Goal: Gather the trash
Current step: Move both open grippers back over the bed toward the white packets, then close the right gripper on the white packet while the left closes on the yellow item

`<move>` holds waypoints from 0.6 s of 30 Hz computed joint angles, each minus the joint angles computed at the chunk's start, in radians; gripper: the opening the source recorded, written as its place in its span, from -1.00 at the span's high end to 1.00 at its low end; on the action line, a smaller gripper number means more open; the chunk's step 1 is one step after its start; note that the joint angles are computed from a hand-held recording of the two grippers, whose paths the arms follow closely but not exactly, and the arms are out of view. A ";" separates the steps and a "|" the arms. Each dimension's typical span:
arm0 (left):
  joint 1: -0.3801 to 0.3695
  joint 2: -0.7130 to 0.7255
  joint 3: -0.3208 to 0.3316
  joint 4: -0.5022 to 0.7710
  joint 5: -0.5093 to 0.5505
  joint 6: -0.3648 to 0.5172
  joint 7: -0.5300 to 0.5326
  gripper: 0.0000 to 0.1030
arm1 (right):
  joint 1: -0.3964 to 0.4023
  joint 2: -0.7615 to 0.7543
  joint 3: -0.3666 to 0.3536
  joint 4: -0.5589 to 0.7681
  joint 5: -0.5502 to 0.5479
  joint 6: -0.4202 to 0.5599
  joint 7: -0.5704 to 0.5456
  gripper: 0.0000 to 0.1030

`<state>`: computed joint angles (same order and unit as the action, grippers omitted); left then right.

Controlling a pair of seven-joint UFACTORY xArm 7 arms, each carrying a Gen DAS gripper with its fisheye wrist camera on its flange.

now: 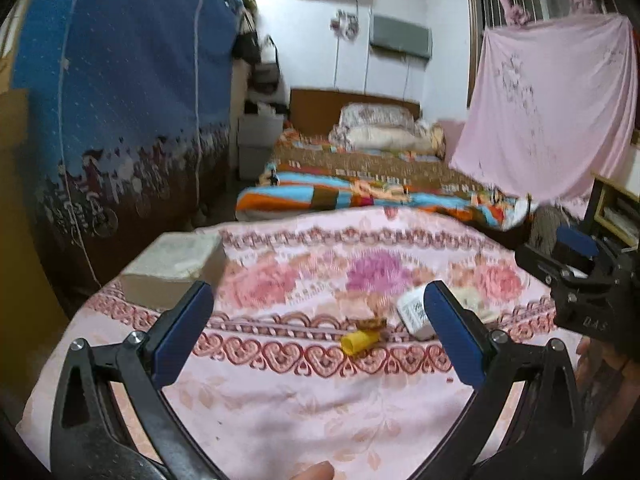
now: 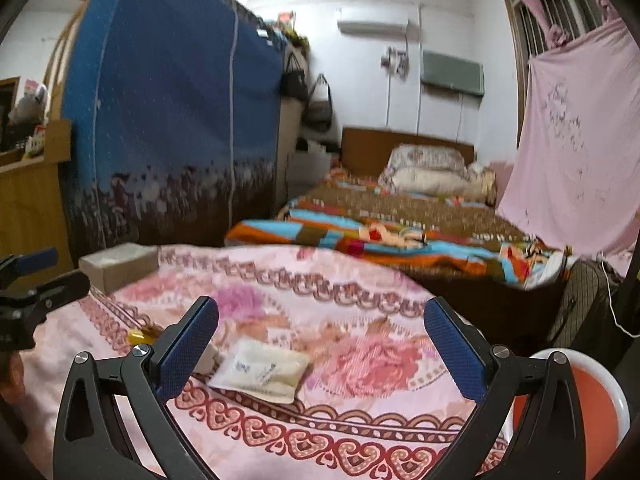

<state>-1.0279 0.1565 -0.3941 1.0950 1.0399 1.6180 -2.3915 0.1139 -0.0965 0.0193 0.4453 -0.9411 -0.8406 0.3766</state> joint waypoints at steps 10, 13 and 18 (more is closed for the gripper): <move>0.099 -0.068 0.016 -0.085 -0.052 -0.281 0.076 -0.54 | 0.013 0.022 -0.004 0.108 -0.184 0.193 0.211 -1.00; 0.134 -0.078 0.022 -0.104 -0.072 -0.375 0.114 -0.35 | 0.005 0.043 -0.004 0.155 -0.286 0.218 0.316 -1.00; 0.182 -0.099 0.033 -0.148 -0.090 -0.522 0.136 -0.07 | -0.008 0.091 0.017 0.261 -0.521 0.258 0.537 -1.00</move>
<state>-0.8460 0.0579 -0.3616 0.9472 0.9503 1.0961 -2.2551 0.1062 -0.0051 0.0358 0.7063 -1.4620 -0.5823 0.9132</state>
